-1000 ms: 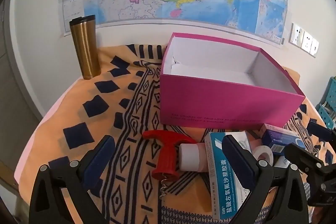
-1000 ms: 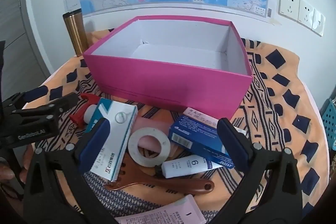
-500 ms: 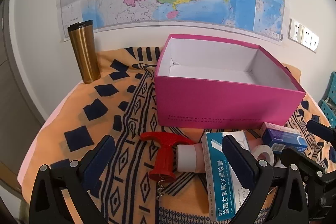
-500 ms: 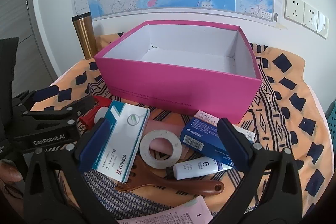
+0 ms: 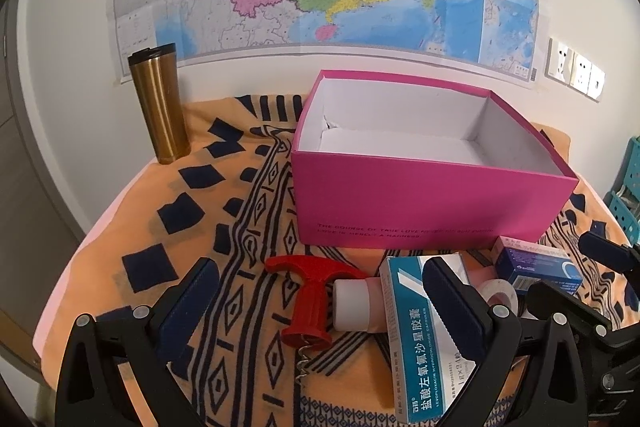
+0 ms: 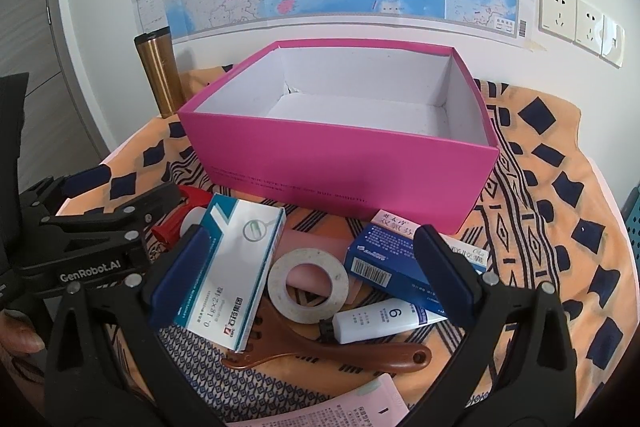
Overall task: Organize rigid objects
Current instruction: 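Move both grippers toward the white-and-blue medicine box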
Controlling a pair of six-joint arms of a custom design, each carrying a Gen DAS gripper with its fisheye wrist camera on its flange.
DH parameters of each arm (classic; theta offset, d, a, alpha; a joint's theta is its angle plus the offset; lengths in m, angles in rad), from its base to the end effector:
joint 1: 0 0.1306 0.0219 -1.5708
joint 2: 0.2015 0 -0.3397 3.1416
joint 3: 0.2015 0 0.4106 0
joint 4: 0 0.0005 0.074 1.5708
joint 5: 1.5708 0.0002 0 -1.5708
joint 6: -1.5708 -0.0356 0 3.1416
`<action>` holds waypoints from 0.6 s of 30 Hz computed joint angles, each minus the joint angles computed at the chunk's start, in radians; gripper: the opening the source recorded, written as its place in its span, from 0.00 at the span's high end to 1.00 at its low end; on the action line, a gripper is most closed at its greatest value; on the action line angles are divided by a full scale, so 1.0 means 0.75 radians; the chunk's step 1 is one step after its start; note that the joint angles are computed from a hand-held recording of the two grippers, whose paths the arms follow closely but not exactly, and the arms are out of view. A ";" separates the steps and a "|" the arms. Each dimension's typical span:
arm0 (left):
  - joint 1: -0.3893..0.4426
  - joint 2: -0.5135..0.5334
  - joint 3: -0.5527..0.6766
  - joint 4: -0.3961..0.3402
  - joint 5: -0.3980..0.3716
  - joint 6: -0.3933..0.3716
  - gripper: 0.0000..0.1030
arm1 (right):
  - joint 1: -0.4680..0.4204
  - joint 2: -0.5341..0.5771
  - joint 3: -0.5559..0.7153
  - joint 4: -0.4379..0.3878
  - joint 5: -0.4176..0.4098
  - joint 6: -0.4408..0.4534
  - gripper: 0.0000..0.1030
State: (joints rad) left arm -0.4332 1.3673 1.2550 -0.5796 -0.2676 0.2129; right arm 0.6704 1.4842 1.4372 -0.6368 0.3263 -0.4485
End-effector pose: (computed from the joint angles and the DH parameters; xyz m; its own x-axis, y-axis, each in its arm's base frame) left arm 0.4689 -0.2071 0.3550 -0.6125 0.0588 -0.7883 0.0927 0.9957 0.0022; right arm 0.4418 0.3351 0.3806 -0.6168 0.0351 -0.7863 -0.1402 0.9781 0.1537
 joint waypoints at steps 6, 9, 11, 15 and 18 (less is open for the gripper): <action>-0.004 -0.001 0.001 0.005 -0.004 -0.004 0.00 | 0.000 0.000 0.001 -0.002 -0.005 -0.005 0.01; -0.005 -0.001 0.001 0.005 -0.005 -0.003 0.00 | -0.001 -0.002 -0.001 0.002 -0.007 -0.007 0.01; -0.005 0.002 0.005 0.004 -0.006 -0.003 0.00 | -0.001 -0.001 -0.001 0.002 -0.009 -0.009 0.01; -0.006 0.004 0.007 0.003 -0.004 -0.001 0.00 | -0.004 0.002 0.000 -0.001 -0.017 -0.014 0.01; -0.006 0.005 0.009 0.000 -0.003 -0.001 0.00 | -0.006 0.005 0.001 0.000 -0.027 -0.015 0.01</action>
State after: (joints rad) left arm -0.4374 1.3711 1.2620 -0.5794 -0.2699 0.2121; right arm 0.6660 1.4880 1.4378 -0.6366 0.3060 -0.4595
